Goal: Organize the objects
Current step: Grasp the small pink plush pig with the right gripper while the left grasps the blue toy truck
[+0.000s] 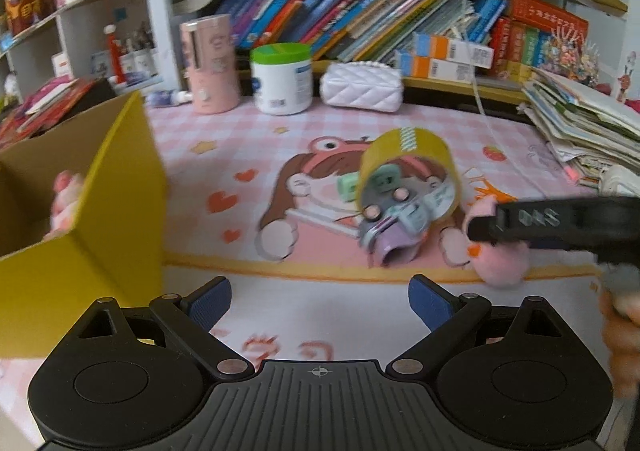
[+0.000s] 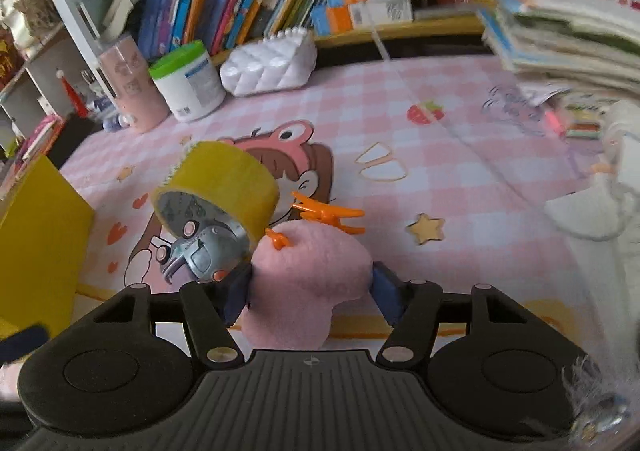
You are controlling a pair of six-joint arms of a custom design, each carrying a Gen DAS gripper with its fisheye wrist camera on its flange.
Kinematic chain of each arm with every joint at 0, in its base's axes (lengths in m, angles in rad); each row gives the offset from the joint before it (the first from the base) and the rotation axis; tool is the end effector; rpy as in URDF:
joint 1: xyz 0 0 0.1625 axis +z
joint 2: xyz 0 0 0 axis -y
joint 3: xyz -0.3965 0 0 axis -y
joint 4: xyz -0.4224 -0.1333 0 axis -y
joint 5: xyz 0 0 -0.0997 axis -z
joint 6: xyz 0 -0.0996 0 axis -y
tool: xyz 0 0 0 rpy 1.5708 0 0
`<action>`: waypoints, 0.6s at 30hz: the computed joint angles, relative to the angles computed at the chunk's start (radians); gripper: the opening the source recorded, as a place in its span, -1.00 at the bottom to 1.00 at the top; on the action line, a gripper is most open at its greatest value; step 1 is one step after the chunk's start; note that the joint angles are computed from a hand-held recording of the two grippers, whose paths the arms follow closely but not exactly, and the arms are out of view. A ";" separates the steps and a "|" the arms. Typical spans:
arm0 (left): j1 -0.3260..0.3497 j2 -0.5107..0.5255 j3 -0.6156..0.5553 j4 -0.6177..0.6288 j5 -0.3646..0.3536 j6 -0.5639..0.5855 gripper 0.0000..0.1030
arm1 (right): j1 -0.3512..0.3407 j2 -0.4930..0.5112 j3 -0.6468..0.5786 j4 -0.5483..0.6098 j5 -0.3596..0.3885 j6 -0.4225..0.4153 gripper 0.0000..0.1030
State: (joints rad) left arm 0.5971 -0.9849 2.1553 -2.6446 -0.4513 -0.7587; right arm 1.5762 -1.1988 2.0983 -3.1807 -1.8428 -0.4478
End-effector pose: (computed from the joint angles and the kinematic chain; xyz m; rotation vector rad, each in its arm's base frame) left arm -0.2707 -0.4536 0.0510 0.2977 2.1472 -0.9665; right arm 0.1095 -0.5444 0.1934 0.4550 -2.5604 0.8619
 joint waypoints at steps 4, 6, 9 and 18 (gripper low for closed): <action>0.038 0.083 -0.072 -0.118 -0.021 0.113 0.87 | -0.002 -0.053 0.047 -0.063 -0.019 -0.031 0.19; 0.055 0.125 -0.113 -0.152 -0.023 0.151 0.86 | -0.006 -0.073 0.059 -0.080 -0.028 -0.038 0.19; 0.076 0.176 -0.167 -0.178 -0.030 0.184 0.82 | -0.012 -0.098 0.073 -0.098 -0.035 -0.048 0.19; 0.130 0.247 -0.267 -0.125 -0.068 0.169 0.27 | -0.017 -0.135 0.100 -0.068 -0.029 -0.080 0.19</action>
State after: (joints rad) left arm 0.7269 -0.7377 1.8887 -2.7697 -0.5194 -0.5894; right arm 1.5591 -1.3340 2.1987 -3.2489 -1.8719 -0.5275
